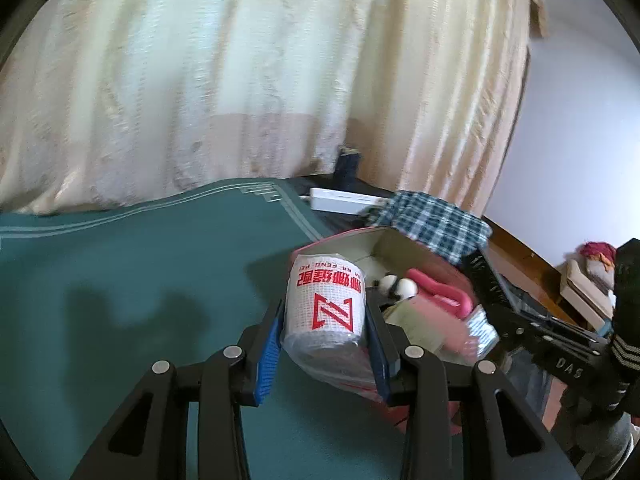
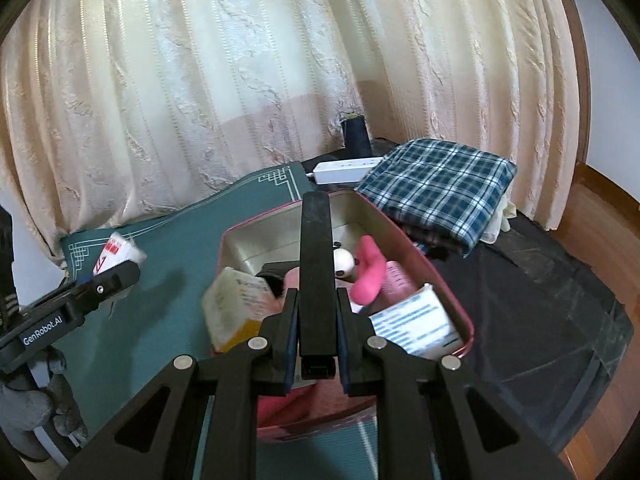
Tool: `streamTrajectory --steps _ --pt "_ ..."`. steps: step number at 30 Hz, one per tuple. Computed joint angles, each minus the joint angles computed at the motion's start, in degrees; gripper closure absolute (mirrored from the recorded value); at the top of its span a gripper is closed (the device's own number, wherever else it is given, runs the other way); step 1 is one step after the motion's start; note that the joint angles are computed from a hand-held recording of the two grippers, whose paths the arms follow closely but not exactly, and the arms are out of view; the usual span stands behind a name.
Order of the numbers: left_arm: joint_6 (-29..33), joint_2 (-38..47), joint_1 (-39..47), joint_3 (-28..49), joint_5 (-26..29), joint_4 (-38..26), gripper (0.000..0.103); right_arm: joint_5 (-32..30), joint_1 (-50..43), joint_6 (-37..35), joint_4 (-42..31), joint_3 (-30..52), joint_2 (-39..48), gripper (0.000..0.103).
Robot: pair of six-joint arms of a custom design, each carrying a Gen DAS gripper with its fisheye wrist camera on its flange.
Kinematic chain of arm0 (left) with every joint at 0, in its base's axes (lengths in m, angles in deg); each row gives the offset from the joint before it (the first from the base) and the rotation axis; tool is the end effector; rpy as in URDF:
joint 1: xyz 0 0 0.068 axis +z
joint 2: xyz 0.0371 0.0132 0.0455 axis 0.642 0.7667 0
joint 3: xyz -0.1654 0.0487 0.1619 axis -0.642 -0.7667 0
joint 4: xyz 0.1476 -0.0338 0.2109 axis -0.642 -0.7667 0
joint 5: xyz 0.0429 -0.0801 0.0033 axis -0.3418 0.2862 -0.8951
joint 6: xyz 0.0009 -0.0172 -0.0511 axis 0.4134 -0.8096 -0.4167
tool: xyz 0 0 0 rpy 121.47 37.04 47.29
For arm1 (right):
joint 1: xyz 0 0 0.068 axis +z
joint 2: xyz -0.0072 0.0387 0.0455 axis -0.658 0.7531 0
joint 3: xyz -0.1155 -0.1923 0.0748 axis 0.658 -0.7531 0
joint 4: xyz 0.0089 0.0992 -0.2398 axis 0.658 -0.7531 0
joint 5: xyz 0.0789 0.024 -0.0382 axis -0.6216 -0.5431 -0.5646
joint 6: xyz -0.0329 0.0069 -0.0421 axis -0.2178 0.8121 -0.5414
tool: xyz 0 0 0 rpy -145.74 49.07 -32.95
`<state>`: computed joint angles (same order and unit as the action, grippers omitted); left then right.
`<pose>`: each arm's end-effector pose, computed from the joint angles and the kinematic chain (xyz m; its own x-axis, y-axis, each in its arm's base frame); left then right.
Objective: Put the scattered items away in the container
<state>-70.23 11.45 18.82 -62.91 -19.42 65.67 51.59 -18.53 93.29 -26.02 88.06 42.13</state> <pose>0.2108 -0.0822 0.1675 -0.6029 0.0156 -0.7977 0.2620 0.9482 -0.1794 0.2066 0.0844 0.1332 -0.6249 0.1001 -0.7743 -0.1510 0.9575 0.2456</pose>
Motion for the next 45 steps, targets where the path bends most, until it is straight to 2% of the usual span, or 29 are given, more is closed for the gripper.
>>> streamTrajectory --steps 8,13,16,17,18,19,20,22,28,32,35,40,42,45 --pt "-0.6 13.3 -4.1 8.2 -1.9 3.8 0.062 -3.2 -3.9 -2.9 2.5 2.9 6.2 0.085" --pt "-0.1 18.9 -5.0 12.3 -2.2 5.1 0.062 -4.4 -4.6 -4.5 3.0 5.3 10.3 0.085" --pt "-0.7 21.8 -5.0 13.8 -1.8 6.2 0.059 -5.4 -5.1 -4.8 3.4 6.3 12.5 0.085" --pt "-0.9 22.5 -5.0 14.2 -1.7 6.2 0.05 -5.6 -5.4 -4.7 3.6 6.4 13.0 0.083" --pt "-1.2 23.0 -4.8 14.3 -1.3 6.5 0.029 -5.9 -5.6 -4.7 3.7 6.5 13.3 0.08" --pt "-1.6 23.1 -4.6 14.1 -0.9 7.0 0.019 -6.2 -5.8 -4.5 3.7 6.5 13.5 0.067" --pt "-2.2 22.8 -4.3 13.6 -0.1 7.9 0.015 -6.4 -6.1 -4.3 3.7 6.4 13.5 0.05" --pt "-2.6 22.2 -4.2 13.2 -0.2 8.2 0.015 -6.4 -6.4 -4.0 3.9 5.8 12.7 0.03" --pt "-3.0 19.3 -4.3 11.6 -1.3 7.6 0.015 -5.3 -5.9 -4.2 1.5 3.5 7.2 0.029" --pt "-3.4 14.4 -5.3 8.5 -5.6 6.6 0.014 -5.9 -6.4 -4.7 -1.9 2.6 3.5 0.024" --pt "-4.0 9.2 -7.0 5.9 -10.2 4.9 0.0 -6.8 -6.7 -6.2 -6.0 2.0 0.1 0.022" --pt "-5.9 -0.3 -11.0 0.6 -18.2 2.1 0.0 -7.4 -7.2 -7.5 -12.4 -0.5 -7.4 0.02" --pt "-7.8 -3.1 -13.7 -0.6 -23.0 -0.2 0.0 -7.4 -7.4 -7.7 -14.6 -1.6 -10.6 0.02" --pt "-11.0 -6.2 -19.7 -2.3 -33.1 -3.7 0.0 -7.7 -7.8 -8.4 -17.5 -2.8 -14.6 0.02"
